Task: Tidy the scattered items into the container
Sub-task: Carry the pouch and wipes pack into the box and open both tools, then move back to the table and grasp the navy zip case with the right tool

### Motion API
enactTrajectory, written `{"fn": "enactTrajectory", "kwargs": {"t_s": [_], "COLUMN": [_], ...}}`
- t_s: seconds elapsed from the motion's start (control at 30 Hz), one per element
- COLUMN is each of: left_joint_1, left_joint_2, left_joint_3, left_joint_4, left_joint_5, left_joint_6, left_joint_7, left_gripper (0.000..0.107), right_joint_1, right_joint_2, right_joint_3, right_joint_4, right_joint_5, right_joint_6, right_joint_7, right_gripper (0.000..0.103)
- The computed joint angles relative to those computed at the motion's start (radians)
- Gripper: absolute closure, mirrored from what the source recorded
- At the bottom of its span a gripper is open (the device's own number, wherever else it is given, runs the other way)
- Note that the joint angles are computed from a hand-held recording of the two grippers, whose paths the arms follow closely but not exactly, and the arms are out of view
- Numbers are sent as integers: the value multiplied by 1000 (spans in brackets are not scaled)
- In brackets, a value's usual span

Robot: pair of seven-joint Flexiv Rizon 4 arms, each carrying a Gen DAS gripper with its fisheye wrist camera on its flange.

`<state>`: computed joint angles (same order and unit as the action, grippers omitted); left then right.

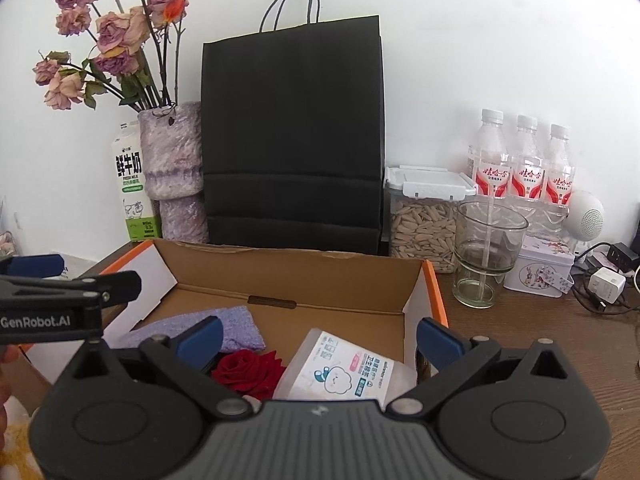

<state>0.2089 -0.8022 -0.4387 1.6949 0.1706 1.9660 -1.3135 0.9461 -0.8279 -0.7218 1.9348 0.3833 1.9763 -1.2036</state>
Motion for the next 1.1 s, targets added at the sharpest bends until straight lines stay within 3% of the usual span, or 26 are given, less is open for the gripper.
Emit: {"fn": "enactTrajectory", "kwargs": {"t_s": [0.27,0.4,0.6,0.77,0.97,1.1], "left_joint_1": [51,126,193,305,396,525], "left_joint_2": [38,68,131,175,231,261], "left_joint_3": [-26,-71,-59,-97,-97,-164], "left_joint_4": [68,130,226,324,438,512], "left_joint_5": [35,96,152,232,321,399], "left_joint_6": [35,56,78,96,132,100], "left_joint_7": [-42,-78,-122,-175,-229,-256], "left_gripper": [4,4,4,4,4,4], "right_joint_1": [72,80,80,10,-66,-127], "right_joint_2": [17,82,196,286,347,344], "right_joint_3": [-44,-5,100,249,375,430], "right_joint_4": [67,140,275,371,419,403], "right_joint_5": [36,43,63,42,9,-35], "right_joint_6": [24,74,116,156,92,52], "right_joint_7": [-21,-75,-202,-292,-391,-408], "right_gripper": [0,0,0,0,0,0]}}
